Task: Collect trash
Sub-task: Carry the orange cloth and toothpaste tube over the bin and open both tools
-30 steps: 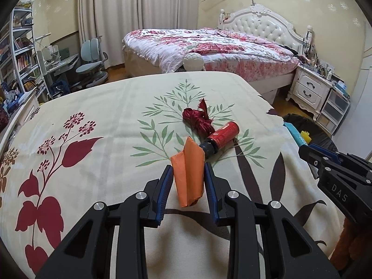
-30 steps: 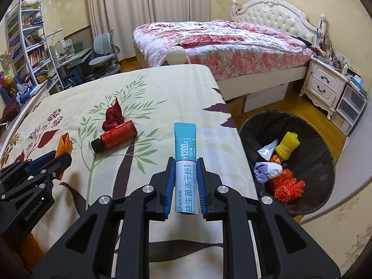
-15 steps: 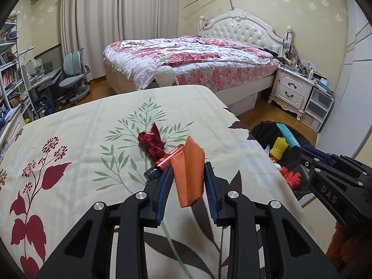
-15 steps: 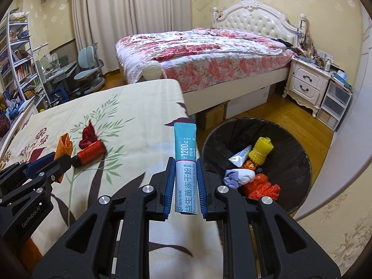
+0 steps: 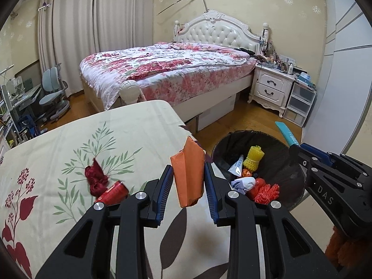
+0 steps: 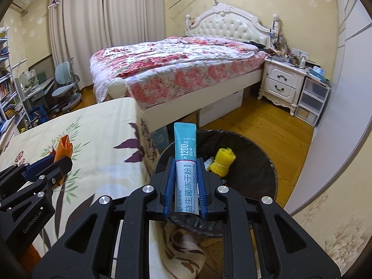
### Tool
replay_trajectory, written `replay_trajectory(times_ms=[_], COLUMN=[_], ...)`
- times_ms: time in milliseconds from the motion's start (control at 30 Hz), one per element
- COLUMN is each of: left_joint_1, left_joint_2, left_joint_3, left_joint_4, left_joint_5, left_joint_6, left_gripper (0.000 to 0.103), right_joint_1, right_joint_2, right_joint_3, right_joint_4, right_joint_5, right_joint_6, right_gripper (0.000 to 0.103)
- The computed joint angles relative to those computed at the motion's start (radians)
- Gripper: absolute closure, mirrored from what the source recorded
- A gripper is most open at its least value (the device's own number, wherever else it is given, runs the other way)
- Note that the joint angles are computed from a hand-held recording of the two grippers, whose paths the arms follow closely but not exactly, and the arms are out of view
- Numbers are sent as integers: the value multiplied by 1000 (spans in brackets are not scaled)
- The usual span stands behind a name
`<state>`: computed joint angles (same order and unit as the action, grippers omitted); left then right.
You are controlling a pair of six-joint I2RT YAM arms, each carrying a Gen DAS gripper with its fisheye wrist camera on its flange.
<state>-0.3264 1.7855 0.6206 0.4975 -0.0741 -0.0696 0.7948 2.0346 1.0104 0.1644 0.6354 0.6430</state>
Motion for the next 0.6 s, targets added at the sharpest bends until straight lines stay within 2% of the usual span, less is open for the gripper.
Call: replay_trajectory(times_ms=[600], left_joint_1=[-105], left_joint_2=[246], left_joint_3=[301], left_joint_4=[-87], left_joint_5=[-41], left_joint_6=[3], left_gripper=[72], right_joint_1=[-143], right_joint_2=[33], right_joint_3=[-41], right_joint_4=[96], right_joint_5=[-33], right_joint_6=[-43], right_gripper=[85])
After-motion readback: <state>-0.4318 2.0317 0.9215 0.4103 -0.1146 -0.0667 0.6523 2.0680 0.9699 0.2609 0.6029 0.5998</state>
